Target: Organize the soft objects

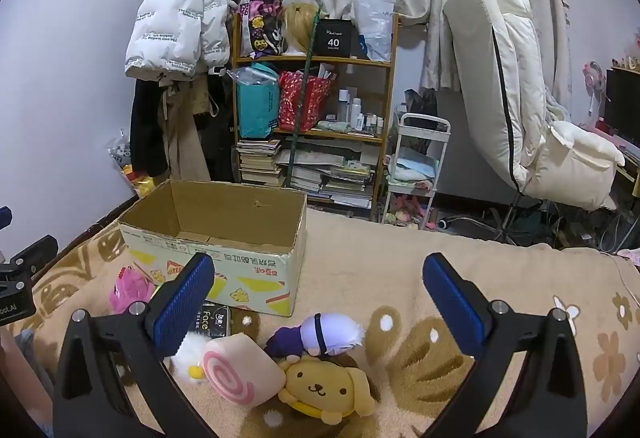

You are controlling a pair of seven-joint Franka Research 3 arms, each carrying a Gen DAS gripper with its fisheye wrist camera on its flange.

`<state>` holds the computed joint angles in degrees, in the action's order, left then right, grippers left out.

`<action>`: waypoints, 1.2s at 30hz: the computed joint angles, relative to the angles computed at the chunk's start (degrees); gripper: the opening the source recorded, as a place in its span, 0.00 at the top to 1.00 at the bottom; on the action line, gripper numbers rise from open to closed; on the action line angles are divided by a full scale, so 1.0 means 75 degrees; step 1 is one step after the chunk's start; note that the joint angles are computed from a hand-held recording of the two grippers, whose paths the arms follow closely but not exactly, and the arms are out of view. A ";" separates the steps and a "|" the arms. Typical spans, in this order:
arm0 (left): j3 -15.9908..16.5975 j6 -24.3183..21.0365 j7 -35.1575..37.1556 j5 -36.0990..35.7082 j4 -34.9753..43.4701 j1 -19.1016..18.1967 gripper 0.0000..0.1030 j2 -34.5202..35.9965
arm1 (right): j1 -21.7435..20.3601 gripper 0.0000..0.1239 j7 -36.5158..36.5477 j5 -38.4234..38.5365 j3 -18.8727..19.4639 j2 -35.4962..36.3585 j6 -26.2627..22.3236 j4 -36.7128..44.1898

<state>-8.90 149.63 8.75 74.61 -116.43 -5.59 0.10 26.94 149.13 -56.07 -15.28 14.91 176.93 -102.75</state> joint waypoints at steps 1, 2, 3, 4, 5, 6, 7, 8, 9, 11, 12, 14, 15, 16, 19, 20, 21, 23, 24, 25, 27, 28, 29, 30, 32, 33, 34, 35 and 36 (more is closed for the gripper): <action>-0.0007 -0.0015 -0.0014 0.0033 -0.0011 -0.0008 0.03 0.0002 | -0.0004 0.17 -0.0017 -0.0004 -0.0006 0.0011 0.0005 0.0010; -0.0011 -0.0020 0.0024 0.0012 -0.0010 -0.0014 0.03 0.0007 | 0.0008 0.17 -0.0002 -0.0016 -0.0019 0.0013 0.0012 0.0012; -0.0015 -0.0025 0.0122 -0.0069 0.0021 -0.0021 0.03 0.0018 | 0.0005 0.17 -0.0016 -0.0004 -0.0018 0.0013 0.0010 0.0008; -0.0014 -0.0025 0.0126 -0.0076 0.0019 -0.0025 0.03 0.0016 | -0.0011 0.17 -0.0063 0.0035 0.0002 0.0014 0.0005 0.0005; -0.0019 -0.0058 0.0137 -0.0087 0.0030 -0.0034 0.03 0.0018 | -0.0048 0.17 -0.0158 0.0120 0.0046 0.0016 0.0003 0.0002; -0.0022 -0.0083 0.0132 -0.0088 0.0035 -0.0042 0.03 0.0021 | -0.0048 0.17 -0.0196 0.0158 0.0045 0.0015 0.0001 0.0001; -0.0015 -0.0070 0.0146 -0.0096 0.0034 -0.0039 0.03 0.0021 | -0.0049 0.17 -0.0247 0.0203 0.0050 0.0014 -0.0003 0.0001; -0.0003 -0.0037 0.0169 -0.0121 0.0028 -0.0030 0.03 0.0019 | -0.0048 0.17 -0.0291 0.0243 0.0051 0.0012 -0.0002 -0.0002; -0.0005 -0.0043 0.0174 -0.0135 0.0031 -0.0032 0.03 0.0024 | 0.0070 0.17 -0.0118 0.0090 -0.0063 -0.0014 0.0006 -0.0049; 0.0002 -0.0031 0.0175 -0.0136 0.0025 -0.0028 0.03 0.0022 | 0.0093 0.17 -0.0047 0.0012 -0.0084 -0.0023 -0.0015 -0.0047; 0.0011 0.0003 0.0196 -0.0153 0.0019 -0.0019 0.03 0.0017 | 0.0030 0.17 -0.0127 0.0086 -0.0017 -0.0012 -0.0016 -0.0037; 0.0003 -0.0030 0.0185 -0.0138 0.0025 -0.0023 0.03 0.0021 | 0.0009 0.17 -0.0164 0.0122 0.0008 -0.0014 -0.0019 -0.0040; 0.0009 -0.0015 0.0208 -0.0163 0.0025 -0.0018 0.03 0.0018 | -0.0025 0.17 -0.0230 0.0176 0.0037 -0.0009 -0.0022 -0.0031; 0.0012 0.0003 0.0220 -0.0173 0.0020 -0.0013 0.03 0.0016 | -0.0015 0.17 -0.0229 0.0177 0.0024 -0.0022 -0.0027 -0.0043; 0.0016 0.0013 0.0232 -0.0194 0.0008 -0.0004 0.03 0.0014 | -0.0010 0.17 -0.0246 0.0190 0.0014 -0.0024 -0.0036 -0.0045; 0.0019 0.0024 0.0257 -0.0215 0.0007 0.0002 0.03 0.0017 | 0.0105 0.17 -0.0038 0.0043 -0.0069 0.0033 -0.0050 -0.0001; 0.0022 0.0027 0.0265 -0.0220 0.0006 0.0006 0.03 0.0020 | 0.0095 0.17 -0.0033 0.0036 -0.0058 0.0032 -0.0052 0.0001; 0.0023 0.0042 0.0267 -0.0217 0.0009 0.0012 0.03 0.0025 | 0.0052 0.17 -0.0078 0.0073 -0.0004 0.0022 -0.0048 -0.0020; 0.0021 0.0036 0.0273 -0.0222 0.0014 0.0010 0.03 0.0030 | 0.0042 0.17 -0.0100 0.0072 -0.0002 0.0024 -0.0057 -0.0009; 0.0025 0.0043 0.0269 -0.0208 0.0011 0.0013 0.03 0.0033 | 0.0065 0.17 -0.0059 0.0029 -0.0019 0.0020 -0.0057 -0.0021; 0.0019 0.0023 0.0276 -0.0224 0.0019 0.0005 0.03 0.0034 | 0.0133 0.17 0.0154 -0.0192 -0.0105 0.0024 -0.0005 -0.0053; 0.0026 0.0035 0.0285 -0.0224 0.0016 0.0010 0.03 0.0038 | 0.0113 0.17 0.0155 -0.0194 -0.0082 0.0027 -0.0020 -0.0042; 0.0027 0.0033 0.0284 -0.0224 0.0006 0.0011 0.03 0.0026 | 0.0145 0.17 0.0255 -0.0297 -0.0111 0.0012 -0.0011 -0.0059; 0.0026 0.0033 0.0284 -0.0224 0.0006 0.0011 0.03 0.0026 | 0.0012 0.17 0.0040 -0.0097 0.0036 0.0019 -0.0042 -0.0041; 0.0023 0.0027 0.0277 -0.0218 0.0009 0.0011 0.03 0.0030 | 0.0039 0.17 0.0092 -0.0140 0.0027 -0.0002 -0.0075 -0.0055; 0.0022 0.0024 0.0279 -0.0219 0.0012 0.0010 0.03 0.0032 | -0.0037 0.17 -0.0021 -0.0055 0.0090 0.0021 -0.0044 -0.0032; 0.0023 0.0025 0.0283 -0.0222 0.0012 0.0010 0.03 0.0033 | -0.0004 0.17 0.0014 -0.0078 0.0067 0.0009 -0.0052 -0.0047; 0.0024 0.0021 0.0286 -0.0224 0.0014 0.0010 0.03 0.0036 | 0.0033 0.17 0.0070 -0.0130 0.0038 0.0005 -0.0074 -0.0047; 0.0022 0.0019 0.0283 -0.0224 0.0014 0.0007 0.03 0.0034 | 0.0001 0.17 0.0036 -0.0111 0.0059 0.0015 -0.0063 -0.0033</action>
